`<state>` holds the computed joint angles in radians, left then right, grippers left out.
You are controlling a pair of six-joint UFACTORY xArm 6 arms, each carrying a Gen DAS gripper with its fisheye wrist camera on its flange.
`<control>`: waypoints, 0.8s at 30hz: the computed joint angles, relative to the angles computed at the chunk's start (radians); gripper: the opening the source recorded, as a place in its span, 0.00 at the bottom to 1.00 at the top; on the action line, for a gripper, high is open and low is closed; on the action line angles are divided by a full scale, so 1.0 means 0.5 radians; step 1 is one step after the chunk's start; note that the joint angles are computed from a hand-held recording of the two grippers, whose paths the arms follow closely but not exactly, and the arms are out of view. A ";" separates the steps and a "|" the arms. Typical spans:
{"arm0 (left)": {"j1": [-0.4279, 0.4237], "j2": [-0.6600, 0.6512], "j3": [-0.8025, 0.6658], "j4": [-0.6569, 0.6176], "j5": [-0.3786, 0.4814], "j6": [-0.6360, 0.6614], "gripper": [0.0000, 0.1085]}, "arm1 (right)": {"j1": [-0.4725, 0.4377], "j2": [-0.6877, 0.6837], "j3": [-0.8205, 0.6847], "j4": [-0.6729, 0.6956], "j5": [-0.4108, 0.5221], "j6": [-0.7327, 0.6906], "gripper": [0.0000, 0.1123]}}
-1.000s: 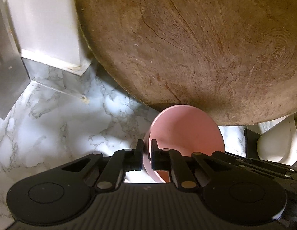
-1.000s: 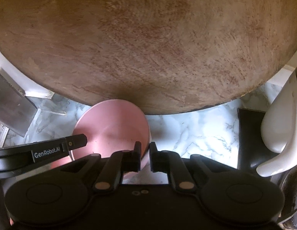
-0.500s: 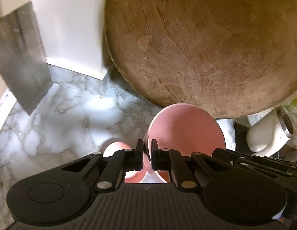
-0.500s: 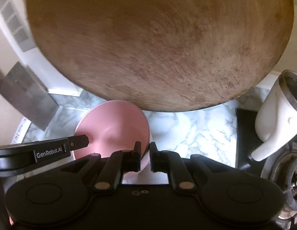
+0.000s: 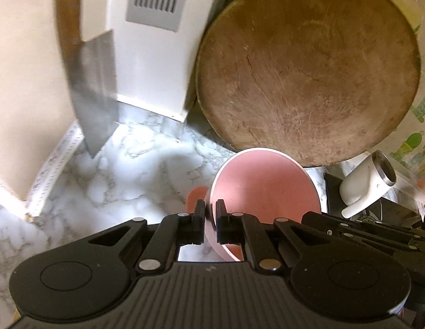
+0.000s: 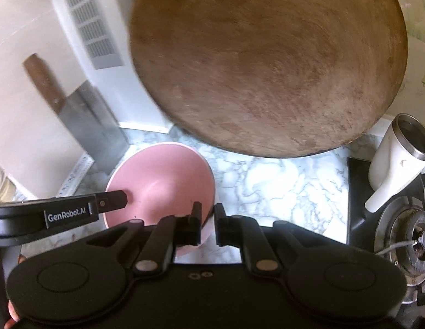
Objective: Organize plates and bowls
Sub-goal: 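Lift the pink bowl and carry it over the cream bowl stack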
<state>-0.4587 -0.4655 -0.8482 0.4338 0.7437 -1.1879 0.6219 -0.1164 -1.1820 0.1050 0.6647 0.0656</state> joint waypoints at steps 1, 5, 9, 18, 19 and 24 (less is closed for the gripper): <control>-0.009 -0.040 0.017 0.005 0.027 -0.007 0.06 | 0.020 -0.023 0.013 -0.011 0.002 0.010 0.09; -0.062 -0.221 0.102 0.042 0.145 -0.053 0.06 | 0.104 -0.126 0.089 -0.064 0.010 0.081 0.09; -0.141 -0.399 0.175 0.113 0.295 -0.138 0.06 | 0.178 -0.215 0.173 -0.053 0.008 0.113 0.09; -0.302 -0.813 0.362 0.156 0.636 -0.256 0.06 | 0.380 -0.335 0.279 -0.112 0.001 0.215 0.09; -0.321 -0.863 0.385 0.157 0.674 -0.272 0.06 | 0.401 -0.340 0.285 -0.110 0.002 0.221 0.09; -0.423 -1.083 0.473 0.180 0.883 -0.357 0.06 | 0.507 -0.342 0.295 -0.106 0.008 0.248 0.09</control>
<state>-0.6700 -1.0072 -0.6115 0.5236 1.1854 -1.3662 0.8754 -0.2872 -1.0346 0.0519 0.6687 0.1897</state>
